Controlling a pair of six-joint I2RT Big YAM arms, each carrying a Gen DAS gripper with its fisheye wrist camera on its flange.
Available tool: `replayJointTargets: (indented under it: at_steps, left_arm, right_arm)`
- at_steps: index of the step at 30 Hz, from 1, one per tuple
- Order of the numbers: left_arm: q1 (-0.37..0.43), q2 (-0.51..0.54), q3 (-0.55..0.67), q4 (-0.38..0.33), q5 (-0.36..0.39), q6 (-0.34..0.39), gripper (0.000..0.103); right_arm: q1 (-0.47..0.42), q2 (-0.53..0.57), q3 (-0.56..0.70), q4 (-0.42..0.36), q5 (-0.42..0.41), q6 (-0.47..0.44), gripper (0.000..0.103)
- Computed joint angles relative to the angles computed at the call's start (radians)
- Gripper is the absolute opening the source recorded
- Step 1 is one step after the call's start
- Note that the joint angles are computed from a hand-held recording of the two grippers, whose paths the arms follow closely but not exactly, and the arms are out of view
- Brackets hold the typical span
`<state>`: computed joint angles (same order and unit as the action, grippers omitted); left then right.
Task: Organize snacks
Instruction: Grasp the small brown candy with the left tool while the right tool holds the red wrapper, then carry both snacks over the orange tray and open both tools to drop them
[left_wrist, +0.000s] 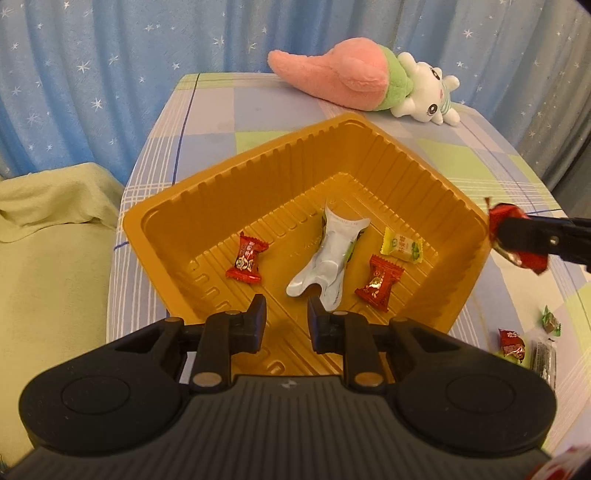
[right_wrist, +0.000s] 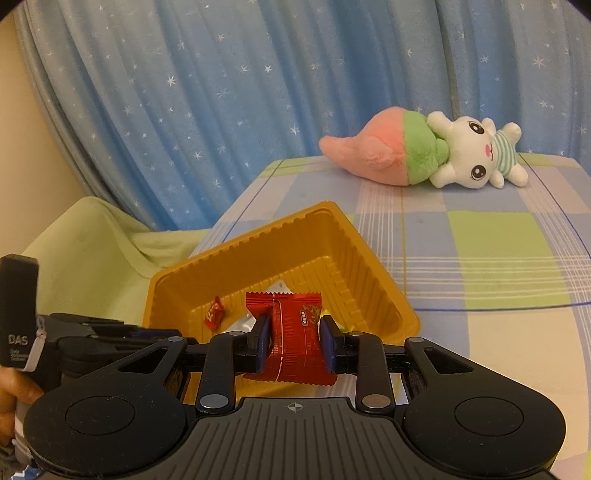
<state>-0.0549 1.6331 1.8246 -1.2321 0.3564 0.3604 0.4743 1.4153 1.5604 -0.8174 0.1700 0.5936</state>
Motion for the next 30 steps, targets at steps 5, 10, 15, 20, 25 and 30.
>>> replayJointTargets:
  at_steps: [5,10,15,20,25,30]
  left_arm:
    - [0.009,0.022,0.046,-0.031,0.015,0.015,0.026]
    - [0.016,0.052,0.103,-0.074,0.023,0.014,0.033]
    - [0.026,0.069,0.134,-0.093,0.034,0.017,0.034]
    - [0.035,0.081,0.156,-0.102,0.045,0.022,0.036]
    - [0.044,0.086,0.166,-0.106,0.055,0.032,0.039]
    - [0.051,0.079,0.162,-0.108,0.067,0.043,0.044]
  right_arm:
    - [-0.003,0.042,0.037,-0.004,0.009,0.011,0.03]
    - [-0.011,0.096,0.083,-0.023,0.02,0.037,0.03]
    - [-0.022,0.144,0.118,-0.034,0.017,0.065,0.03]
    - [-0.024,0.175,0.143,-0.037,0.033,0.084,0.03]
    - [-0.022,0.185,0.158,-0.029,0.064,0.103,0.03]
    - [-0.015,0.179,0.166,-0.039,0.065,0.128,0.03]
